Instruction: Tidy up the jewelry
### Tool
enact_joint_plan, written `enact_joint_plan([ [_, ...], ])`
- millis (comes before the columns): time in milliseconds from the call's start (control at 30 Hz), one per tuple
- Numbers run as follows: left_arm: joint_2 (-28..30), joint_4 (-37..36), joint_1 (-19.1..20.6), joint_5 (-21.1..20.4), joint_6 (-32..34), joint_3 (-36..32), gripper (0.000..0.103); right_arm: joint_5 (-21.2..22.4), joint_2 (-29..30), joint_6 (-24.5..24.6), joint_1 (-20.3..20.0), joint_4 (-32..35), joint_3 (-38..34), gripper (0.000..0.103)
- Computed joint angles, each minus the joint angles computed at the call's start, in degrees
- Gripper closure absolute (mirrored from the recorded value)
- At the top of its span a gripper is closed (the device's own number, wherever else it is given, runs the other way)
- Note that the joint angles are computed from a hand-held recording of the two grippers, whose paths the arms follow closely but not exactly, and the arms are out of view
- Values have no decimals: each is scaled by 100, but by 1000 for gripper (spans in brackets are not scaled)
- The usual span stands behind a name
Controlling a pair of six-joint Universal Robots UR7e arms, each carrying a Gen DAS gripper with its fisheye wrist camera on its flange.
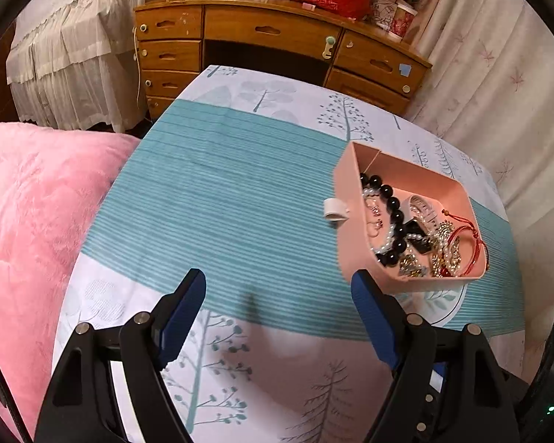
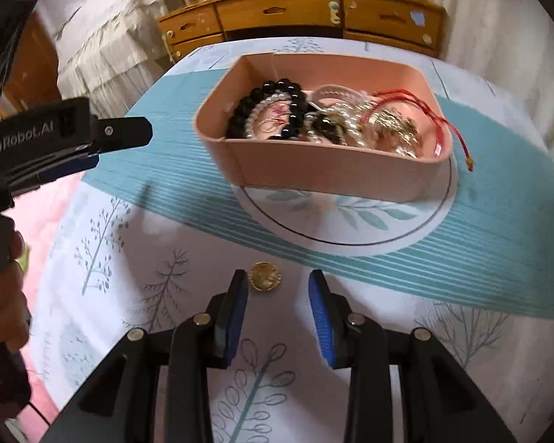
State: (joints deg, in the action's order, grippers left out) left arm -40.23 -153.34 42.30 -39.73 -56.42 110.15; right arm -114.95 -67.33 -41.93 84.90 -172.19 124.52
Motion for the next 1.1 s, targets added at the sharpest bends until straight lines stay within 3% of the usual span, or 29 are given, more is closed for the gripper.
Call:
enact_joint_plan([
  [100,-123,-150,9,-49,42,179,24,-232,180,-85,119,-494,97,69],
  [233,-285,-237,26,-31,170,381,24,-489,348,-116,224,-1003,169,84],
  [367,-504,-335,58,-13,310,607,24,-742,521,109,358,-1176,128,84],
  [500,-757,-372,140,-101,506,805,23,-764,564,750,458,-750,-35,84],
  [600,-998,-114,227,-199,589,928,23,-596,507,1887,582,-293,-242,84],
  [700,-1255,-11,251,-251,591,1117,23,-322,501,2749,744,-321,-410,84],
  [867,-1760,375,231,-471,565,1347,23,-74,733,2798,1016,-1408,-623,83],
  [967,-1998,795,70,-431,542,1405,23,-460,815,3116,1129,-1049,-968,73],
  [1100,-2233,1139,-218,-358,458,1475,23,-498,531,3765,1093,-557,-947,49],
])
